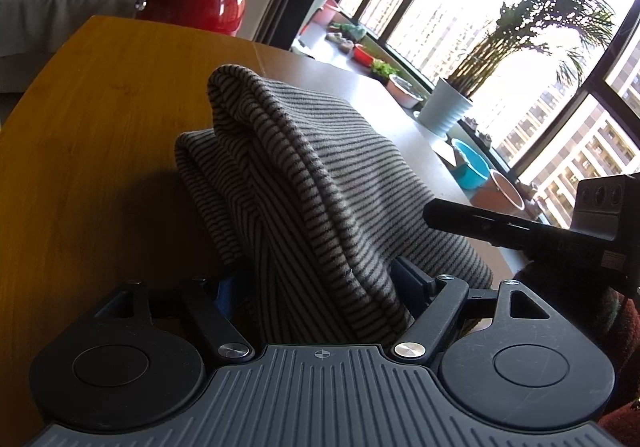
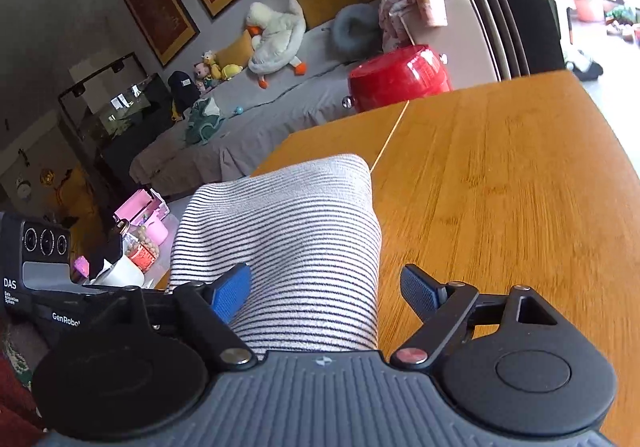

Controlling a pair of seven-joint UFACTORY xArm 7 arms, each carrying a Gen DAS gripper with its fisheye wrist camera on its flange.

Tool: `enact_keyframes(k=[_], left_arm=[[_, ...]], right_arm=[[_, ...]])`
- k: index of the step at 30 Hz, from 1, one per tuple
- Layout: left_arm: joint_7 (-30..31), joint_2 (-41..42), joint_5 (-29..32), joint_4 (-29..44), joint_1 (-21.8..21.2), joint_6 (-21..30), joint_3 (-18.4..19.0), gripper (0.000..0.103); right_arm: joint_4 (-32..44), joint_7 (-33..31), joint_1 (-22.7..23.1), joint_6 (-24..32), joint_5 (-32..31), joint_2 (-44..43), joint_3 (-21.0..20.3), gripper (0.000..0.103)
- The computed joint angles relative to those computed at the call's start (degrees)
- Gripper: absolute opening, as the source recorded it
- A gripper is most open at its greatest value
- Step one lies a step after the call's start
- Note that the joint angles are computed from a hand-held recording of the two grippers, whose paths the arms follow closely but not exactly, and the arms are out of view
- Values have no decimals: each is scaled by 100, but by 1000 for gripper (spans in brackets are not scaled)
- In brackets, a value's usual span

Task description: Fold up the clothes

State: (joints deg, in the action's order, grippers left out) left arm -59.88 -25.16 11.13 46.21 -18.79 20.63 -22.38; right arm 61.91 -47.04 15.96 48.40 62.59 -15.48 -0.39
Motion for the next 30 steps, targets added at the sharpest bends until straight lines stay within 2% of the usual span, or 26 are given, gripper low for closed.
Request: enact_keyframes(k=[1,3,6,9,10,12,14,16,18,22,25,27,30], left_arm=[[18,-6,1,-16,-8,-21,14,79],[47,-44,-16,-77,-23,-83,47,76],[132,-145,-196,-233,-128,-240,199,73],[131,-269,-232,-311,-43,-252,166,71],[145,-265,-244,-322,-31,-282,160,71],[181,-243,-273,-342,-21,-348,160,71],[293,-172,-372,-383,-90,-516,266,70],[468,-93,-544,-442,-216,-717,438,69],[683,4,-632,-472,-228,-884,592,69],[932,224,-545,-435,230,-1195,743,69],[1022,535,-490,-336,667,-1552,835,70],[895,834,-279,-155,1216,-1774,688,71],[452,1067,134,-16,2008,-2020,276,71]], right_arm=[[-4,10,18,41,64,-10,-6,68],[-23,-17,52,122,222,-49,-21,68],[6,-460,98,361,626,-165,-157,68],[141,-339,-15,227,253,-65,-46,70],[183,-178,-51,235,80,10,-20,75],[224,24,-89,407,-95,147,-23,78],[187,61,-99,580,-64,216,-26,78],[273,-21,-92,683,19,330,12,73],[495,-79,-59,411,-202,507,212,73],[1443,110,33,23,-508,1405,530,73],[2280,404,141,-597,-858,2213,869,73],[2793,604,225,-1007,-1167,2707,1076,73],[3440,901,338,-1467,-1545,3350,1314,74]])
